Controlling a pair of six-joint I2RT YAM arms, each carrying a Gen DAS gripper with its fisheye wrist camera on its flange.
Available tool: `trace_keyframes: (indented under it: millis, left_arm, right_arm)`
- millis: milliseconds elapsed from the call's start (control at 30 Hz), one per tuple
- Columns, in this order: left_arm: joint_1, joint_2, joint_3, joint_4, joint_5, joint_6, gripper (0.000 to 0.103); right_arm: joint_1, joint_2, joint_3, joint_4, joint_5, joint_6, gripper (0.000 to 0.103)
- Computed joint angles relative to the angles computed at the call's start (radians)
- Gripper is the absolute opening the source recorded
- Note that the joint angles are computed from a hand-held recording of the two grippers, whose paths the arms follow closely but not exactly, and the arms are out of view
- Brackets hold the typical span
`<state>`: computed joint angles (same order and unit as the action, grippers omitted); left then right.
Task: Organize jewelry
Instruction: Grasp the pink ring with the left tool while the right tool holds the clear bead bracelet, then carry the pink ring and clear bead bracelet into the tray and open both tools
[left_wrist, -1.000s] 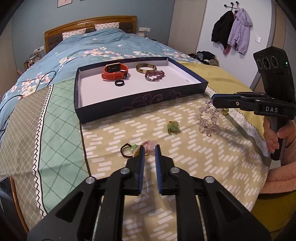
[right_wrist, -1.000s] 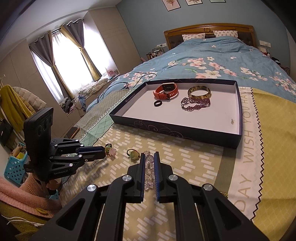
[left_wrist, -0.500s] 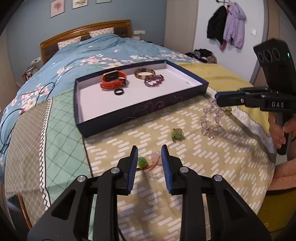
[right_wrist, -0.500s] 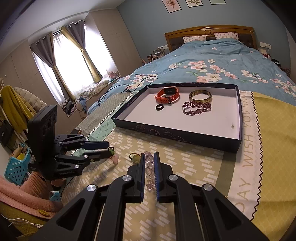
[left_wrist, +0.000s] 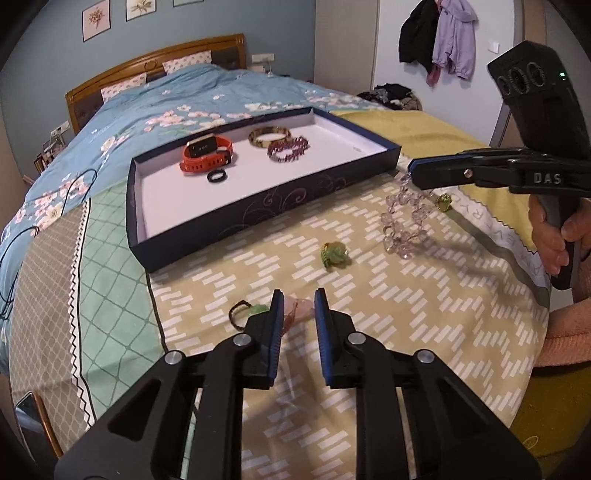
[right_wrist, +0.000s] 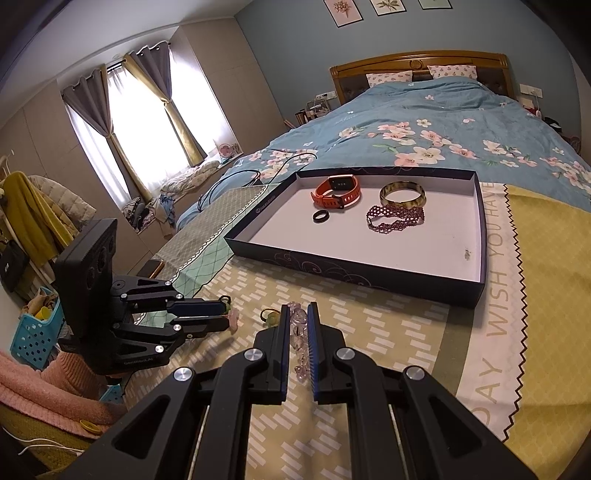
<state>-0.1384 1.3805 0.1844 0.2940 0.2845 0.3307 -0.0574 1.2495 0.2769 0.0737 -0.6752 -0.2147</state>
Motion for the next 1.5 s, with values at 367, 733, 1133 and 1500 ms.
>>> trace_keyframes:
  millis: [367,733,1133,1500]
  left_arm:
    - [-0.022,0.063,0.028,0.002,-0.042,-0.022,0.019]
    - [-0.039,0.016,0.009,0.004,-0.047,-0.052,0.003]
    - [0.005,-0.14,0.057,-0.107,0.018,-0.083,0.003]
    - [-0.022,-0.046,0.193,-0.094,-0.013,-0.128,0.003]
  right_arm:
    - [-0.006,-0.017,-0.004,0.0,-0.003,-0.001,0.008]
    - [-0.011,-0.074,0.02,-0.028,-0.007,0.01,0.008]
    - [-0.004,-0.091,0.08,-0.011,0.003,0.042,0.008]
    - [0.022,0.056,0.198,0.084,0.043,0.113,0.007]
